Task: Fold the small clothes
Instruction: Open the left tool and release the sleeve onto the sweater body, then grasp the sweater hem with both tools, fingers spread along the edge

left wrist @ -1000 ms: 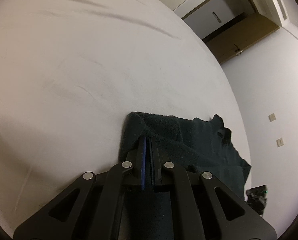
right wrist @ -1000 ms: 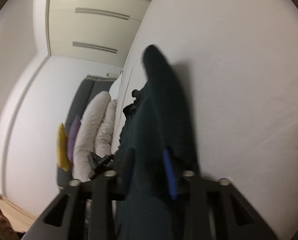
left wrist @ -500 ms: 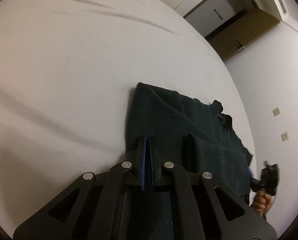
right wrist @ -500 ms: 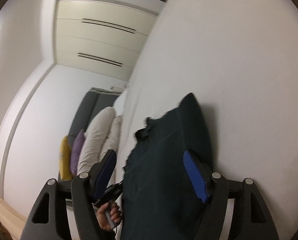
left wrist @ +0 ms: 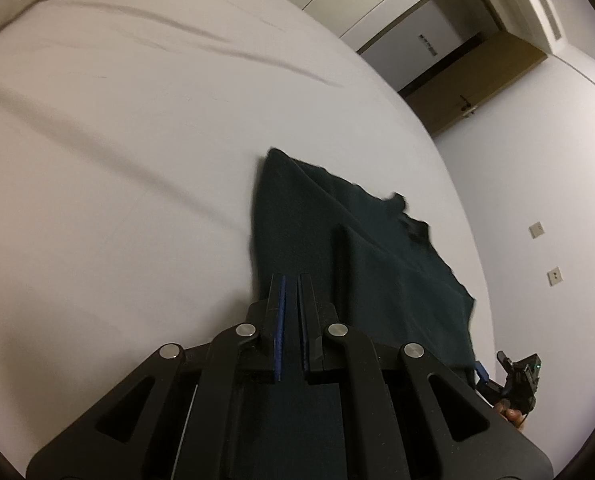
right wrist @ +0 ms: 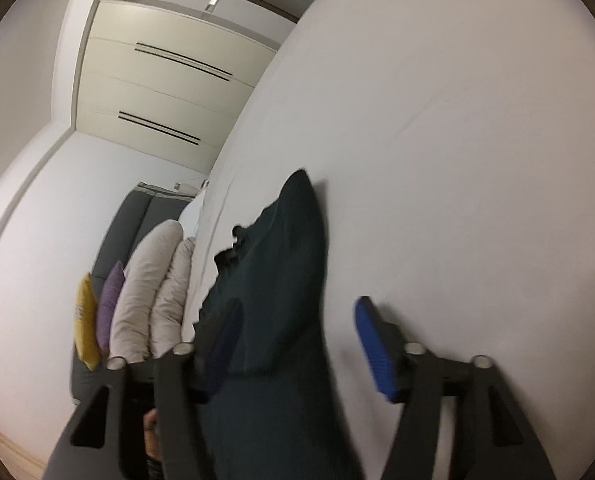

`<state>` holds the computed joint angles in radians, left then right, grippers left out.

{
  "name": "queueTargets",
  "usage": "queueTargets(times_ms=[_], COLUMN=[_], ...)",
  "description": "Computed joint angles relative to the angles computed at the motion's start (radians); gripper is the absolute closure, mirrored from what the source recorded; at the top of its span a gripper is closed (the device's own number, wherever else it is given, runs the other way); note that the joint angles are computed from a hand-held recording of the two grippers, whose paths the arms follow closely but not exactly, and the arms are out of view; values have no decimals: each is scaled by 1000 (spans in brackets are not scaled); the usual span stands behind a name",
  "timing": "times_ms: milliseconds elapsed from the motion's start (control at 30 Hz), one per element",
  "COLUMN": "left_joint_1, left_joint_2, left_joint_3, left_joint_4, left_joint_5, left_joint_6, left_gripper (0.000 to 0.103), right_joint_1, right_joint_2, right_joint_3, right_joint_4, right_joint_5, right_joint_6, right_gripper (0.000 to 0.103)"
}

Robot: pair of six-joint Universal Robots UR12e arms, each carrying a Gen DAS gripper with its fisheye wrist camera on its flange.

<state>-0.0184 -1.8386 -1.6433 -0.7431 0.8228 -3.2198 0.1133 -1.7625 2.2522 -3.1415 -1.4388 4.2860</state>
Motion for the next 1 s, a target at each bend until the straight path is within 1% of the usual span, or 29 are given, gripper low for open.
queueTargets(times_ms=[67,100,133,167,200,233,267,300,333,400,433,467,500,533,567,600,667,733,767,867,1000], left_joint_1=[14,19,25,33,38,40,52,59,65,76,83,91,98,107,121,133,164,177,177,167,165], left_joint_2=[57,79,104,143,168,194,238,265,287,331,351,374,388,399,412,421,443,462,468,472,470], left_joint_3=[-48,-67,-90,-122,-142,-168,-215,-240,-253,-269,-280,-294,-304,-315,-330,-341,-363,-376,-376,-373,-375], left_joint_4=[-9,-4,1,2,6,24,62,59,17,-137,-188,-252,-287,-321,-355,-371,-406,-429,-454,-508,-570], left_joint_5=[1,4,8,24,36,49,56,49,41,4,-9,-12,-20,-33,-51,-57,-75,-72,-54,0,24], left_joint_6=[39,49,66,108,132,144,146,158,187,276,304,325,330,330,308,291,270,278,296,317,326], left_gripper=[95,93,83,64,47,19,12,12,12,12,12,12,12,12,13,14,15,15,15,15,15], right_joint_1=[56,97,130,169,224,257,287,322,345,403,435,454,466,467,469,475,493,508,512,521,533], right_joint_2=[-31,-47,-57,-66,-75,-80,-87,-97,-101,-105,-109,-112,-121,-126,-132,-138,-146,-154,-155,-154,-148], right_joint_3=[-4,-12,-21,-33,-50,-56,-59,-61,-64,-72,-72,-66,-53,-43,-35,-29,-23,-15,-12,-5,3], right_joint_4=[45,89,130,176,238,264,284,316,337,385,407,405,388,376,373,378,399,406,412,432,421], right_joint_5=[-64,-124,-175,-234,-315,-355,-380,-408,-431,-495,-538,-557,-550,-529,-507,-495,-491,-484,-479,-452,-433], right_joint_6=[-42,-72,-101,-130,-160,-170,-177,-183,-182,-175,-156,-139,-118,-99,-75,-55,-26,0,13,51,70], right_gripper=[38,38,37,36,35,32,30,30,30,30,30,30,30,30,30,30,30,30,30,30,30])
